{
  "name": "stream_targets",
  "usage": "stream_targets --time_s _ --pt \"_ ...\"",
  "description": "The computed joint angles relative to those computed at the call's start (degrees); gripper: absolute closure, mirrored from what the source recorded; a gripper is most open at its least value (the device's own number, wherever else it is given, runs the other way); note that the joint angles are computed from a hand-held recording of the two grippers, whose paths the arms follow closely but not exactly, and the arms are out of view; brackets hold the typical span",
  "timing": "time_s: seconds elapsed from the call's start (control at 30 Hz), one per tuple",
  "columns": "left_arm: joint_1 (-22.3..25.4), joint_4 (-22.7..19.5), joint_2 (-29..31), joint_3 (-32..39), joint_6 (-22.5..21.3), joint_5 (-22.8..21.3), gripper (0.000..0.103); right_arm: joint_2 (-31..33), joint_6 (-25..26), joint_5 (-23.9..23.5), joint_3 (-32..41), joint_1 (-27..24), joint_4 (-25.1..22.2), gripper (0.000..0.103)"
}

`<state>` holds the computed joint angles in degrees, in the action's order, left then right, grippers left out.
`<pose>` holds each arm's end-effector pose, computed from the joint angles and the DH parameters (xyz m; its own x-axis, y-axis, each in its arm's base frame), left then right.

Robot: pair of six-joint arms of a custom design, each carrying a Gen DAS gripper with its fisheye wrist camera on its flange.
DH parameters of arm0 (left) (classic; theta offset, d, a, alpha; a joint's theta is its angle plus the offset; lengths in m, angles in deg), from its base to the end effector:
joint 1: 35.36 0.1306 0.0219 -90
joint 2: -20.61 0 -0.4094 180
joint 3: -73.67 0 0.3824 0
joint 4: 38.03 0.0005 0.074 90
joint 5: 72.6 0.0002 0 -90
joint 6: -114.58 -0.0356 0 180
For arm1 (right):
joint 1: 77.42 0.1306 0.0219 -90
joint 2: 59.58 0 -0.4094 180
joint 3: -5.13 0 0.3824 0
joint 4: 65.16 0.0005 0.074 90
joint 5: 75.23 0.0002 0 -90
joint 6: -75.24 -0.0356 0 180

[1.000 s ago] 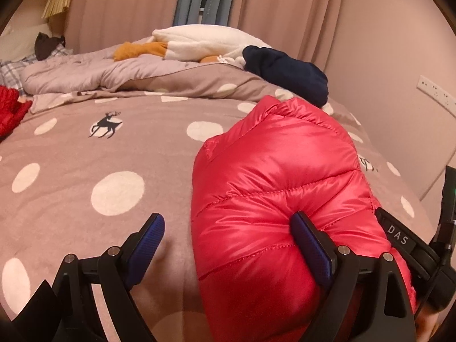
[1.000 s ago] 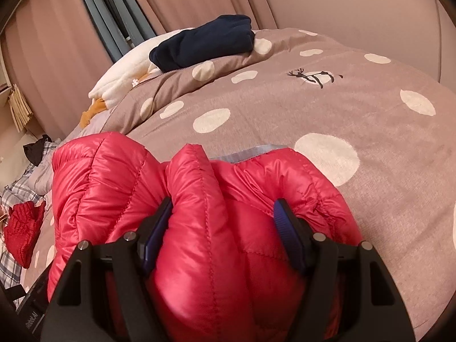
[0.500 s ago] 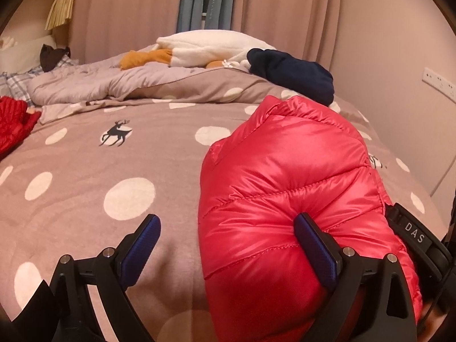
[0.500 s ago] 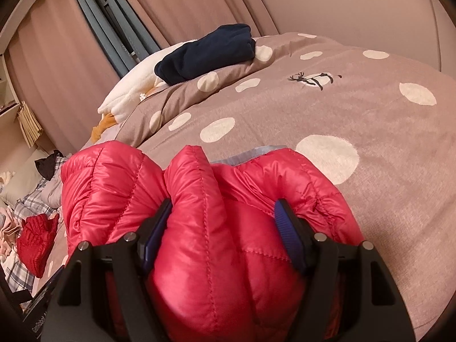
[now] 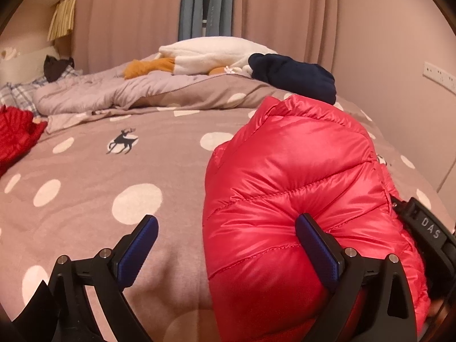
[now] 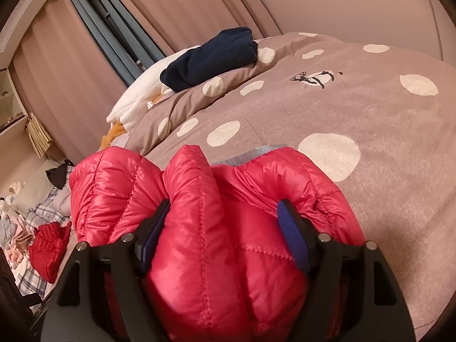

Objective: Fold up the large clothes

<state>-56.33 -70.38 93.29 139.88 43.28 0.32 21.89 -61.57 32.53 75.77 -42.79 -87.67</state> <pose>0.3435 -0.1210 0.4105 -0.5956 -0.0999 -0.7970 -0.0660 0.9950 -0.0754 0.3576 0.2332 0.4041 -0.5512 0.4631 -0.6940 0.1028 0.8632 0.4944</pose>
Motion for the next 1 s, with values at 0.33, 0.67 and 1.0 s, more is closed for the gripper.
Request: stream_targets --time_s 0.33,0.67,1.0 --pt "2.1 0.0 0.3 -0.1 1.0 4.1 0.0 -0.4 -0.9 1.0 -0.7 0.3 1.1 0.024" --pt "0.0 -0.7 -0.2 0.1 0.5 -0.6 0.0 -0.8 -0.9 1.2 -1.4 0.4 1.9 0.023" --pt "0.9 0.3 -0.5 -0.6 -0.5 1.3 0.0 -1.1 -1.0 1.2 -1.8 0.6 2.6 0.022"
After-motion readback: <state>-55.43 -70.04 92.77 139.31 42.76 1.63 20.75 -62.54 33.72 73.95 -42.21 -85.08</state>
